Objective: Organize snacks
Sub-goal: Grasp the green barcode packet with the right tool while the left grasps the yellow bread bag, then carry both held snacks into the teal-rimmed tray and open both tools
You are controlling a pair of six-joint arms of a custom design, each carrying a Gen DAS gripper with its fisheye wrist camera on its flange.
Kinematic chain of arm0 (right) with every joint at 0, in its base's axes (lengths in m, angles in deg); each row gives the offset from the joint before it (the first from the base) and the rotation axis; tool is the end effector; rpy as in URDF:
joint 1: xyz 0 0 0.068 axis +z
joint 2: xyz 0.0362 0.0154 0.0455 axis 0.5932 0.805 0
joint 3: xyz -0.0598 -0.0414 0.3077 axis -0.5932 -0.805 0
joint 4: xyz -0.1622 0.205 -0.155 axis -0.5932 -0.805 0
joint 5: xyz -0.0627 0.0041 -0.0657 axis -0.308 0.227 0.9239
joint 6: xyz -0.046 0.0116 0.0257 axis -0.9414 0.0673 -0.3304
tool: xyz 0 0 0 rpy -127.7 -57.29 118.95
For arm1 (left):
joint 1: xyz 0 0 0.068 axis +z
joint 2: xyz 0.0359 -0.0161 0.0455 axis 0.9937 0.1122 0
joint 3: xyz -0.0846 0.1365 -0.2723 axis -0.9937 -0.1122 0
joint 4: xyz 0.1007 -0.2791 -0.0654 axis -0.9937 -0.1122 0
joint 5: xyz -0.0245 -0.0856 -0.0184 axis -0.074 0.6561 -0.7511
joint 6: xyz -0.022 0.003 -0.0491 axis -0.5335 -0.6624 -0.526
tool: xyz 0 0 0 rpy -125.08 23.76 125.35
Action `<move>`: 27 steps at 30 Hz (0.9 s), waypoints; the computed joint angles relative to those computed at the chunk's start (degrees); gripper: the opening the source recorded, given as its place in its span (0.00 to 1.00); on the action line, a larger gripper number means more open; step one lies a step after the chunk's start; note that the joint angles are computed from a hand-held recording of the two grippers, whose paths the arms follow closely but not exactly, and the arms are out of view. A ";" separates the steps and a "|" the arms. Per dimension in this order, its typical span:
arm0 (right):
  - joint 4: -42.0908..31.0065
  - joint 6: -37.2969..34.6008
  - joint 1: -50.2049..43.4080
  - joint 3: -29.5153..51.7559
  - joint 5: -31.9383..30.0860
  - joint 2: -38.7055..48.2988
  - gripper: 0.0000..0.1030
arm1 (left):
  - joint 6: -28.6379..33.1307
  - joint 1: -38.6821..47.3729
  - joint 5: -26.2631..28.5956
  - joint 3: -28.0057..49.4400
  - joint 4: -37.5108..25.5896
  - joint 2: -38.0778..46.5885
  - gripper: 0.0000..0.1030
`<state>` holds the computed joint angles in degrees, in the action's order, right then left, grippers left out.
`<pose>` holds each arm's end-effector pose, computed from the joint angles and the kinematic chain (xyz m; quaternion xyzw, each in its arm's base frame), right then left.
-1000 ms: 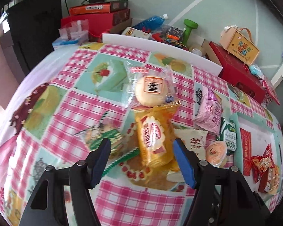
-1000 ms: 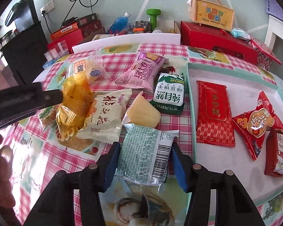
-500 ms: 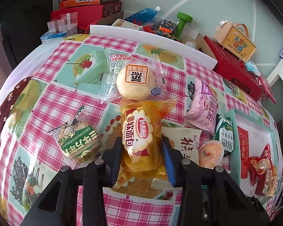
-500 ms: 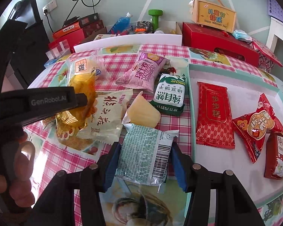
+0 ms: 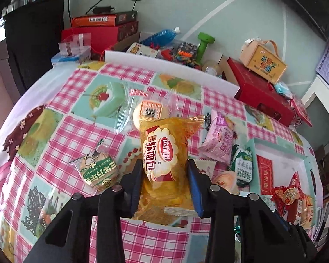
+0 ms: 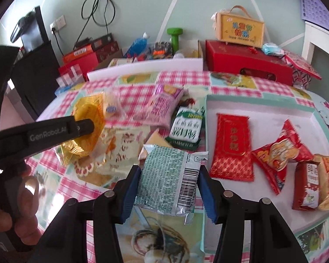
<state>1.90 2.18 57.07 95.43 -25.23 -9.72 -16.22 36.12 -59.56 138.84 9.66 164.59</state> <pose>0.2163 0.0783 0.1254 -0.0127 0.9401 0.0708 0.3331 0.2647 -0.2684 0.1403 -0.0751 0.9402 -0.0839 0.3216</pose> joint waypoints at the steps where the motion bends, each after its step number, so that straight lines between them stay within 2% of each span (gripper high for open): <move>1: -0.27 -0.02 -0.21 -0.16 -0.06 -0.91 0.54 | 0.04 -0.28 -0.48 0.04 -0.16 -0.49 0.39; 7: -1.48 -0.23 -1.09 -0.62 -0.43 -4.16 0.54 | 0.94 -2.48 -3.08 1.31 -1.45 -2.14 0.39; 12: -2.49 -1.46 -4.74 -1.39 -0.91 -7.80 0.54 | 1.66 -4.33 -3.23 4.21 -2.59 -0.27 0.39; 20: -6.39 -5.80 -20.00 -2.49 -3.99 -15.20 0.54 | 4.76 -8.41 -1.48 11.18 -3.67 4.98 0.39; 27: -6.92 -11.86 -40.97 -2.40 -10.46 -15.99 0.54 | 7.84 -12.13 0.60 17.86 -4.22 9.44 0.39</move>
